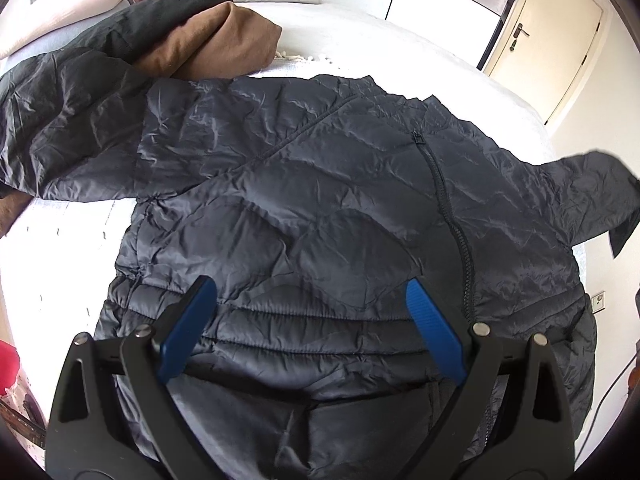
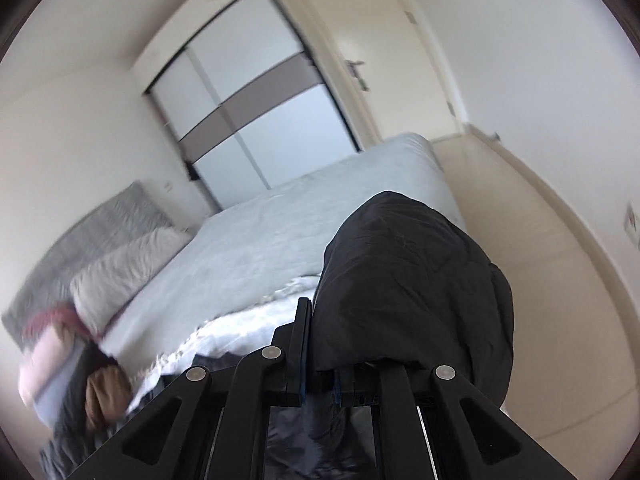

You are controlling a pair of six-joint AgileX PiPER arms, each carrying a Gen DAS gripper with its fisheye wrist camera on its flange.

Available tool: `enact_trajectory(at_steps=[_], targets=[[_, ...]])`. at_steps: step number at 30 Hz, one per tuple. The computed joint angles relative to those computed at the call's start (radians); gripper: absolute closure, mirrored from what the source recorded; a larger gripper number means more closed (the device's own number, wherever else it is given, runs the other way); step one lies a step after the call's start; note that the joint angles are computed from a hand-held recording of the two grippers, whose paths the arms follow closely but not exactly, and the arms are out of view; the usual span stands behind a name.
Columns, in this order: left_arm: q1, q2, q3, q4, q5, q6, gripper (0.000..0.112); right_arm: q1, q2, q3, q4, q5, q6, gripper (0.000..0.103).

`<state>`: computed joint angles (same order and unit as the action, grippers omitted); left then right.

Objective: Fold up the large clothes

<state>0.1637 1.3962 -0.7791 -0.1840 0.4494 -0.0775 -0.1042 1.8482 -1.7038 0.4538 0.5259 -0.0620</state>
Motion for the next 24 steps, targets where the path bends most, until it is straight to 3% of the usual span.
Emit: enact_trajectory(at_steps=[5,8,15,24], targets=[[0.026,-0.009,0.001,-0.028,0.007,0.038,0.016,0.234,0.01,-0.084,-0.323,0.038,0.14,0.095],[0.034,-0.011,0.002,-0.027,0.011,0.04,0.016,0.359,0.042,-0.099,-0.427,0.042,0.158,0.095],[0.048,-0.015,0.005,-0.043,0.02,0.063,0.016,0.521,0.102,-0.002,-0.467,0.026,0.111,0.095],[0.041,-0.003,-0.001,-0.052,0.025,0.072,0.016,0.608,0.284,-0.017,-0.52,0.135,0.078,0.093]])
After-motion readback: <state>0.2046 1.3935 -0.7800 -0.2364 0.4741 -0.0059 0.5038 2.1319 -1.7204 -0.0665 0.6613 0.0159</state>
